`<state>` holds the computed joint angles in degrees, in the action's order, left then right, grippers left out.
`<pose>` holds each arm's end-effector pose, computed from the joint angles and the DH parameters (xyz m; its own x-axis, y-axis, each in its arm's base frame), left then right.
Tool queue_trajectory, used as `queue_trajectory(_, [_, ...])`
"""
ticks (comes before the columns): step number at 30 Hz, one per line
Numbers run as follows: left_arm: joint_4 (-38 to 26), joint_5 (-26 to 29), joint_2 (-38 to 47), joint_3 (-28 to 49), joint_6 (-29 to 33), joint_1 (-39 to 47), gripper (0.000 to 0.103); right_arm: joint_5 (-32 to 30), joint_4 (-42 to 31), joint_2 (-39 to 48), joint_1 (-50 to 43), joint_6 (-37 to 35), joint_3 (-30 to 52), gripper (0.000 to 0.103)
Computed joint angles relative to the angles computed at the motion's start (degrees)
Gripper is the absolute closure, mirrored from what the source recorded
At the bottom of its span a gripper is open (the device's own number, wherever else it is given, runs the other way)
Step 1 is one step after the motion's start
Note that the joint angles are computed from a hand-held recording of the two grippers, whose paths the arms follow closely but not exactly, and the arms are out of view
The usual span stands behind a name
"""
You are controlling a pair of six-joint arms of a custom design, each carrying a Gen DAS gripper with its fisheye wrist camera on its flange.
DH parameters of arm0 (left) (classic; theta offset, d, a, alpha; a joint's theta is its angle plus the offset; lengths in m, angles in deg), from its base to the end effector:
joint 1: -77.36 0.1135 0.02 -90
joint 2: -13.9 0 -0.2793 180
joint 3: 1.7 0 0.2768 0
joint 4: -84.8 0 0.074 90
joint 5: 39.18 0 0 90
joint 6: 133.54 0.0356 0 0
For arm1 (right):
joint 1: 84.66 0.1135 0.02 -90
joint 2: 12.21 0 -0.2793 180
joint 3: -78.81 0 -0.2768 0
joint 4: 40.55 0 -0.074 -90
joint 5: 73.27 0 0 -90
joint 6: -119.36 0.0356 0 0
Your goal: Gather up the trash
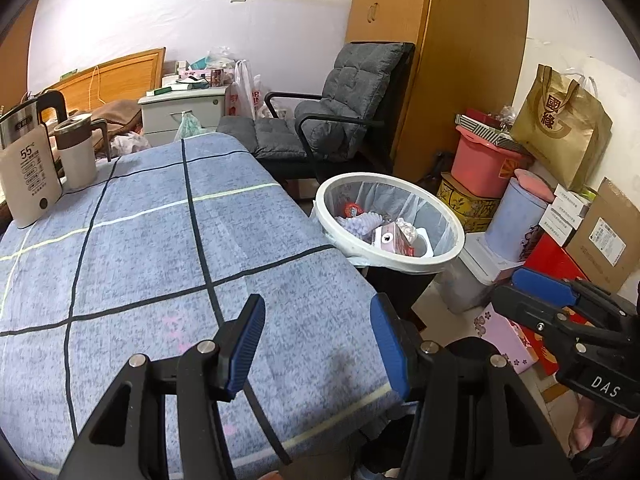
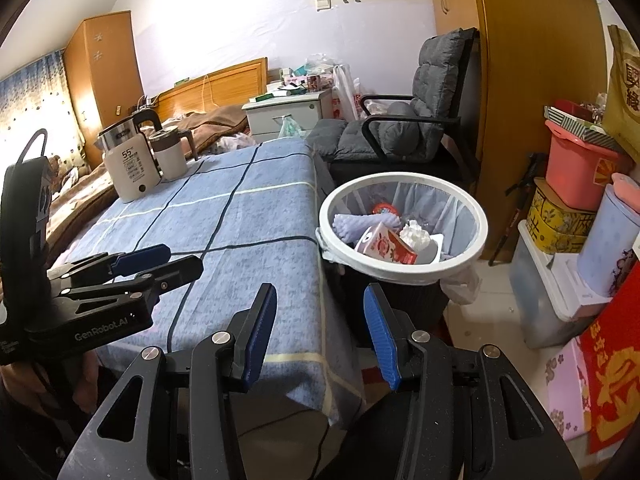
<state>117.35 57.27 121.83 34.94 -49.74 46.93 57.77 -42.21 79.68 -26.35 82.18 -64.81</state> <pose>0.2395 -0.1453 0.0486 -0.5989 0.2274 -0.7678 0.5172 0.8419 -0.1541 0.1463 0.1925 0.0798 -0.6291 0.1249 -0.7672 0.0769 0.9922 0.0985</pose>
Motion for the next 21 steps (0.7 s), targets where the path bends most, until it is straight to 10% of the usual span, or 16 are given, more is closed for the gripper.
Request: queue_trajectory(21, [0.58, -1.42, -0.19, -0.78, -0.55, -0.86, 0.046, -0.28, 0.14, -0.43, -0.01, -0.13, -0.41, 0.056])
